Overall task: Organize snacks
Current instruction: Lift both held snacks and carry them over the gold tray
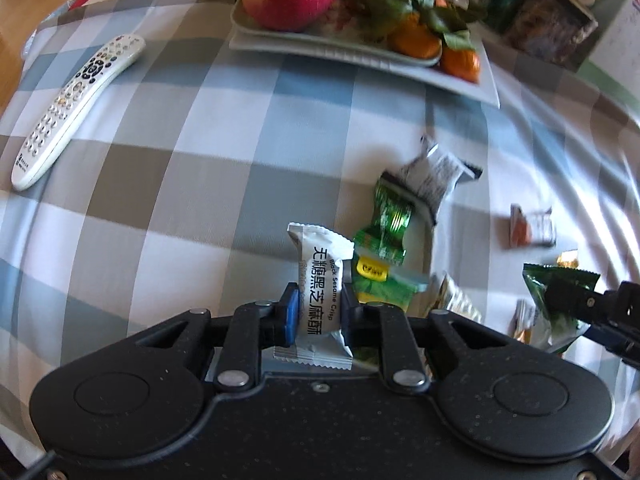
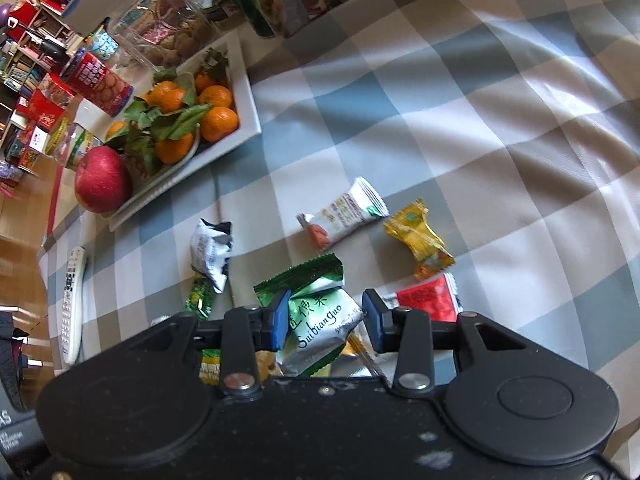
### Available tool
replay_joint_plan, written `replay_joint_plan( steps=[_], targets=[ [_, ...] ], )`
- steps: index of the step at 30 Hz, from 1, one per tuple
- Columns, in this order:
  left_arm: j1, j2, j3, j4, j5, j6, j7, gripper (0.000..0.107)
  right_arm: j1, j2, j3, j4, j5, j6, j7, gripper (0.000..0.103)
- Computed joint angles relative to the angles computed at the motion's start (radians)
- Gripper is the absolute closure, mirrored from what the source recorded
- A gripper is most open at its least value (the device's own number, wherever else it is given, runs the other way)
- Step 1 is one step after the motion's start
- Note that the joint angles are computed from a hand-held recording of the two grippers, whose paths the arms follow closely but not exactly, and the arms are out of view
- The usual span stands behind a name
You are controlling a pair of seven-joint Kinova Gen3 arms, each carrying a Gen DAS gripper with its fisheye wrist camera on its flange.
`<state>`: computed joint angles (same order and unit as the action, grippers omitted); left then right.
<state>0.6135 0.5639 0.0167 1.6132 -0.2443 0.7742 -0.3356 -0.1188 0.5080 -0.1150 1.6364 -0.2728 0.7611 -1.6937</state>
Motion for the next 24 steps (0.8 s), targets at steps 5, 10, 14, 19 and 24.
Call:
replay_joint_plan(
  steps=[5, 10, 14, 19, 24],
  targets=[
    [0.009, -0.027, 0.003, 0.028, -0.006, -0.015, 0.002, 0.080, -0.019, 0.009, 0.016, -0.005, 0.034, 0.041, -0.019, 0.062],
    [0.037, -0.069, -0.014, 0.058, -0.046, -0.038, 0.048, 0.080, -0.023, -0.009, 0.016, 0.025, 0.051, 0.023, -0.008, 0.062],
    [0.054, -0.113, -0.020, 0.094, -0.087, -0.054, 0.093, 0.080, -0.016, -0.031, 0.013, 0.049, 0.049, -0.002, 0.000, 0.062],
    [0.088, -0.162, -0.017, 0.120, -0.157, -0.037, 0.165, 0.080, 0.031, -0.090, -0.012, 0.106, 0.005, -0.057, 0.077, 0.062],
    [0.140, -0.218, -0.001, 0.144, -0.263, -0.010, 0.277, 0.080, 0.091, -0.178, -0.039, 0.180, -0.085, -0.117, 0.196, 0.062]
  ],
)
